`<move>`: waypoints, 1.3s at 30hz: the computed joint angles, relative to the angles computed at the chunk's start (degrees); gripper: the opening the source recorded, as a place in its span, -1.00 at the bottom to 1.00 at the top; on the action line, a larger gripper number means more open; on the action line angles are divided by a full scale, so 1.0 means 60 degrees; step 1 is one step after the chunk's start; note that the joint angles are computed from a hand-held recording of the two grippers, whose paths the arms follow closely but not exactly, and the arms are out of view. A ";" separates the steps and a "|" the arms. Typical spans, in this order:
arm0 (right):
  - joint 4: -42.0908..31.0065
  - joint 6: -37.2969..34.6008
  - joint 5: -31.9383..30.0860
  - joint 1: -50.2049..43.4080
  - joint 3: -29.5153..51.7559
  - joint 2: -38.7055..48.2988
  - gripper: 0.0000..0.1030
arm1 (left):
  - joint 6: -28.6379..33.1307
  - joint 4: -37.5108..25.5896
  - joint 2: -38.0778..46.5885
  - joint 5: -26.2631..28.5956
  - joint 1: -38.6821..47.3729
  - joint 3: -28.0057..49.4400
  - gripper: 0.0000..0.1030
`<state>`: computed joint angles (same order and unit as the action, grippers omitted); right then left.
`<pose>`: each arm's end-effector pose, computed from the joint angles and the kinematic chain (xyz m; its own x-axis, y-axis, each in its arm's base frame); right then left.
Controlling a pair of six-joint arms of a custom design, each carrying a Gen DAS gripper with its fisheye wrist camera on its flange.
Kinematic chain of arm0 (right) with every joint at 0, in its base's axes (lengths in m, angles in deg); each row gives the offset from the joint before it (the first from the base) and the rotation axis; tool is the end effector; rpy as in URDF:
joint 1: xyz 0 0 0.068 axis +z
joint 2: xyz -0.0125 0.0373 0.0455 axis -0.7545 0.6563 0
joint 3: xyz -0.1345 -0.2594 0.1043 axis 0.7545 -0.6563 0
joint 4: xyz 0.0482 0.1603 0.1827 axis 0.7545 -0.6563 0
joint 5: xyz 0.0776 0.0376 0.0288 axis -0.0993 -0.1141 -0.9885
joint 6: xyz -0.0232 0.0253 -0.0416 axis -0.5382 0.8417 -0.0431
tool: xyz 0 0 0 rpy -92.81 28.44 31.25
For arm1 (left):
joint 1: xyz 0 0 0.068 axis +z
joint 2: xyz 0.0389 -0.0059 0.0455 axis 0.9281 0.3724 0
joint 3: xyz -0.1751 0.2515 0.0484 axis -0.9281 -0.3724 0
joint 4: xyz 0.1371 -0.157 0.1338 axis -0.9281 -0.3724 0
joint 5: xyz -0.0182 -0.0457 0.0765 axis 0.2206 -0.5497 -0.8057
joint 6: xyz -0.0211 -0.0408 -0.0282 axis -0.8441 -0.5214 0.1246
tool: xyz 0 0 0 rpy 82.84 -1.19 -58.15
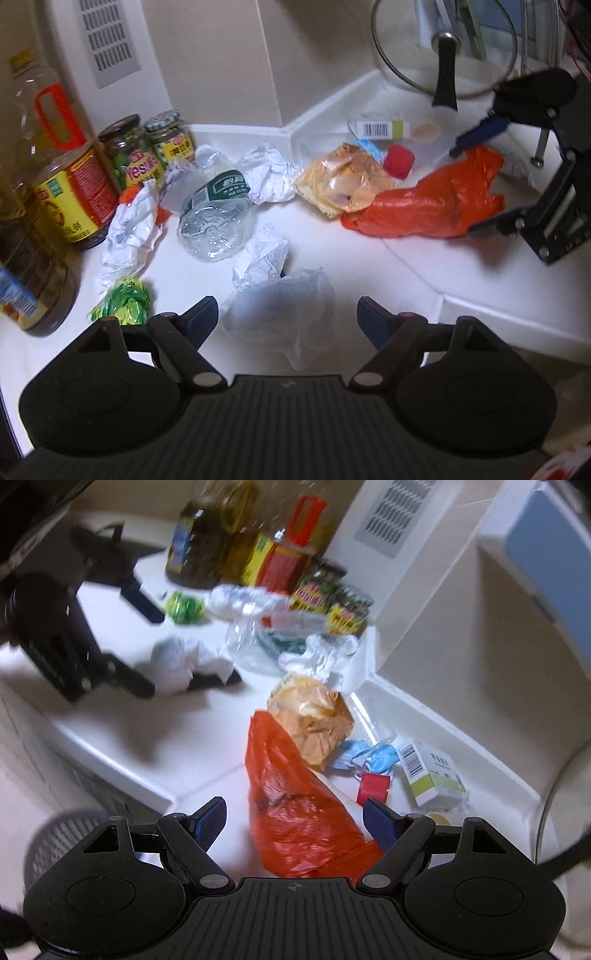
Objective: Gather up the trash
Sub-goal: 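Grasp the orange plastic bag with the right tool while the left tool grasps crumpled white paper, then lower the orange bag and white paper into the wastebasket and open both tools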
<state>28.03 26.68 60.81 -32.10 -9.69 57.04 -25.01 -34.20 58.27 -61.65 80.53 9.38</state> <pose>0.2413 0.0815 0.2604 -0.2227 -0.7656 -0.6035 -0.7919 0.5032 -0.3460 0.2057 0.0349 0.2539 -0.6231 0.3619 -0.6934 0.3443 0.9229 0.1723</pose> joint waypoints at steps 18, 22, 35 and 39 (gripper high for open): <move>0.0335 -0.0820 0.0599 0.0042 -0.0078 0.0607 0.07 | 0.0402 -0.0068 0.0640 -0.0123 0.0208 0.0213 -0.25; 0.0590 -0.0512 0.0740 0.0062 -0.0371 0.0245 0.02 | 0.0287 -0.0127 0.0138 -0.0071 0.0404 0.0071 -0.30; -0.1858 0.3647 0.0216 0.0821 -0.0260 -0.2454 0.02 | -0.0287 -0.3159 -0.2828 0.1059 0.1232 0.0348 -0.30; -0.2544 0.5184 0.0384 0.1416 -0.0299 -0.3308 0.02 | -0.0274 -0.4146 -0.3658 0.1453 0.1575 0.0333 -0.30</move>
